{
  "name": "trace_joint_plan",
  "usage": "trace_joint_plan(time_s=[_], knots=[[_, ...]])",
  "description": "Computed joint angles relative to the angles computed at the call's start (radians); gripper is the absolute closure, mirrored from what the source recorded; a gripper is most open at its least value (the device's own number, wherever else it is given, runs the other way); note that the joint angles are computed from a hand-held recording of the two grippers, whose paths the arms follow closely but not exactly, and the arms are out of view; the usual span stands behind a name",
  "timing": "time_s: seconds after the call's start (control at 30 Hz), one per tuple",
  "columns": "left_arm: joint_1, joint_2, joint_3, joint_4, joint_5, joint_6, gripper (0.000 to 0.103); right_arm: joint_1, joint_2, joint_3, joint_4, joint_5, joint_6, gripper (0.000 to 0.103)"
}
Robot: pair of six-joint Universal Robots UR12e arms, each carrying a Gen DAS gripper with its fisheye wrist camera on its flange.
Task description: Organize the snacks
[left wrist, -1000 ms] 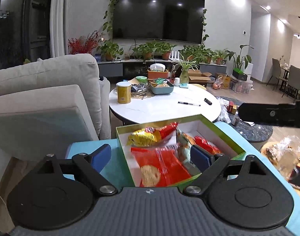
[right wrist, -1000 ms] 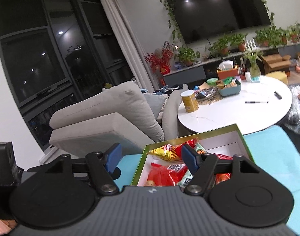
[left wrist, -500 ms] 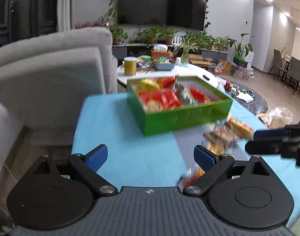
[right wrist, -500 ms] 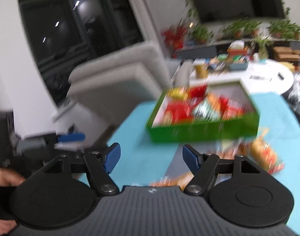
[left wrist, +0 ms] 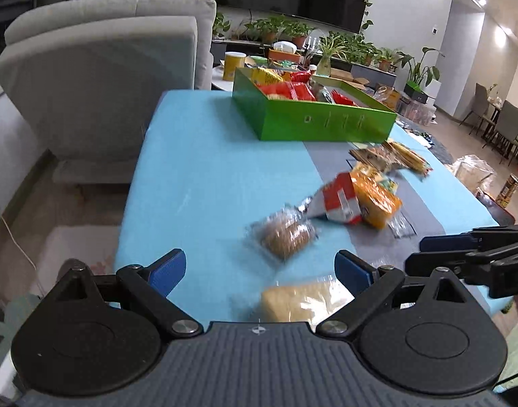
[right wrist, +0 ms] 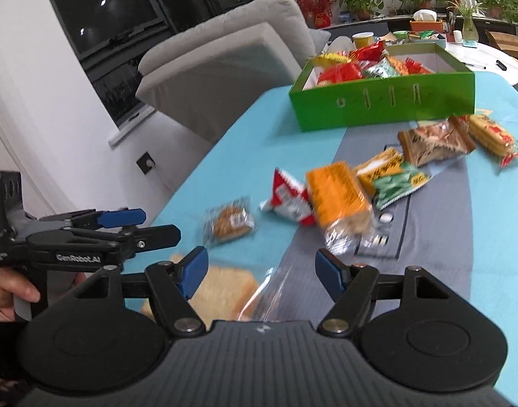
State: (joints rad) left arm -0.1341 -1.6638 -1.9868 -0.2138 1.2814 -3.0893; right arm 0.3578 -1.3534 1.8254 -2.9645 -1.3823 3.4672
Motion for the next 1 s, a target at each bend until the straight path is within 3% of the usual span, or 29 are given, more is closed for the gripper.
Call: trace_joint_plan(time_s=[0.17,0.4,0.63,0.87,1.0], knots=[[0.010,0.021,-0.024,-0.035,-0.050,0.025,0.009,0.008,-0.008,0.021,0.008,0.015,0.018,0.043],[0.011,0.032,-0.043,-0.072,-0.063,0.040,0.011,0.014,-0.014,0.038,0.013,0.012,0.040,0.043],[0.018,0.032,-0.043,-0.091,-0.096,0.051,0.021,0.016,-0.013,0.040,0.016,0.018,0.044,0.043],[0.038,0.029,-0.046,-0.104,-0.189,0.050,0.044,0.011,-0.005,0.034,0.037,0.051,0.059,0.043],[0.036,0.030,-0.047,-0.105,-0.196,0.065,0.044,0.008,0.000,0.029,0.044,0.081,0.055,0.044]])
